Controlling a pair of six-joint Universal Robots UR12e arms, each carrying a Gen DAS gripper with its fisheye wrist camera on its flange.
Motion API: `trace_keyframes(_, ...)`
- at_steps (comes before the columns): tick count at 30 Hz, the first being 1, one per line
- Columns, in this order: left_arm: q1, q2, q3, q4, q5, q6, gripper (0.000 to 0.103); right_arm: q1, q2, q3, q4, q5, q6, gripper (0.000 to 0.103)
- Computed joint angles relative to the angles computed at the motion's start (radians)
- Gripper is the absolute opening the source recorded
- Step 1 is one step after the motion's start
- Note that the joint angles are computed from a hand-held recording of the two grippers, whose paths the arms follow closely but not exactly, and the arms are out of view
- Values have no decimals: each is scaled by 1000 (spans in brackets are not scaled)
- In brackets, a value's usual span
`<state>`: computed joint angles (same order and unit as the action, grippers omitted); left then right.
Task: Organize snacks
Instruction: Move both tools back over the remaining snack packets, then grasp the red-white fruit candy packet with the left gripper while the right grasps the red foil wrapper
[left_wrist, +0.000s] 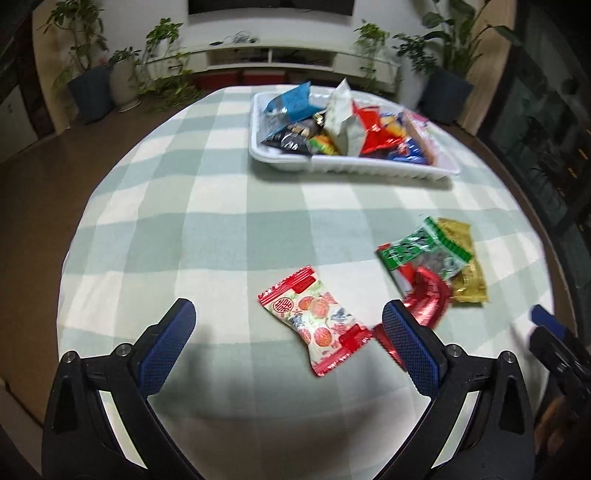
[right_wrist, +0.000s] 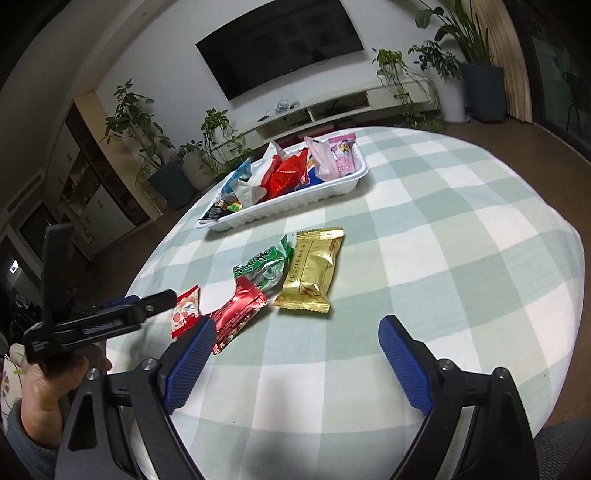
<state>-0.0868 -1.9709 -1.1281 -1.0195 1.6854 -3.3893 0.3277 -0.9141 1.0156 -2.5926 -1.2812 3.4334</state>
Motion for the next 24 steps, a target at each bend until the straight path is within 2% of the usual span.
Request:
trace_keyframes(3, -12, -33, 47, -36, 26, -9, 99, 5, -6, 14, -15, -20, -19, 91)
trace_keyframes(4, -12, -43, 57, -41, 31, -10, 95, 5, -6, 15, -13, -18, -22, 90)
trace_keyframes(6, -13, -62, 79, -62, 22, -11, 79, 5, -4, 11, -4, -14, -26, 88)
trace_keyframes(7, -9, -68, 87, -73, 3, -8, 64, 6, -4, 10, -2, -13, -30, 88)
trace_keyframes(8, -8, -74, 92, -87, -14, -1, 58, 7, -4, 11, -3, -17, -37, 87)
trace_keyframes(10, -15, -77, 91, -78, 10, 18, 58, 10, -6, 13, -9, -25, -50, 87)
trace_keyframes(15, -6, -75, 84, -67, -15, 33, 57, 15, -3, 10, -5, -29, -80, 87)
trace_keyframes(19, -12, -79, 89, -73, 12, 72, 58, 19, -2, 7, 7, -30, -103, 87)
trace_keyframes(24, -9, -69, 74, -66, -2, 106, 55, 23, 0, -1, 42, -18, -115, 87)
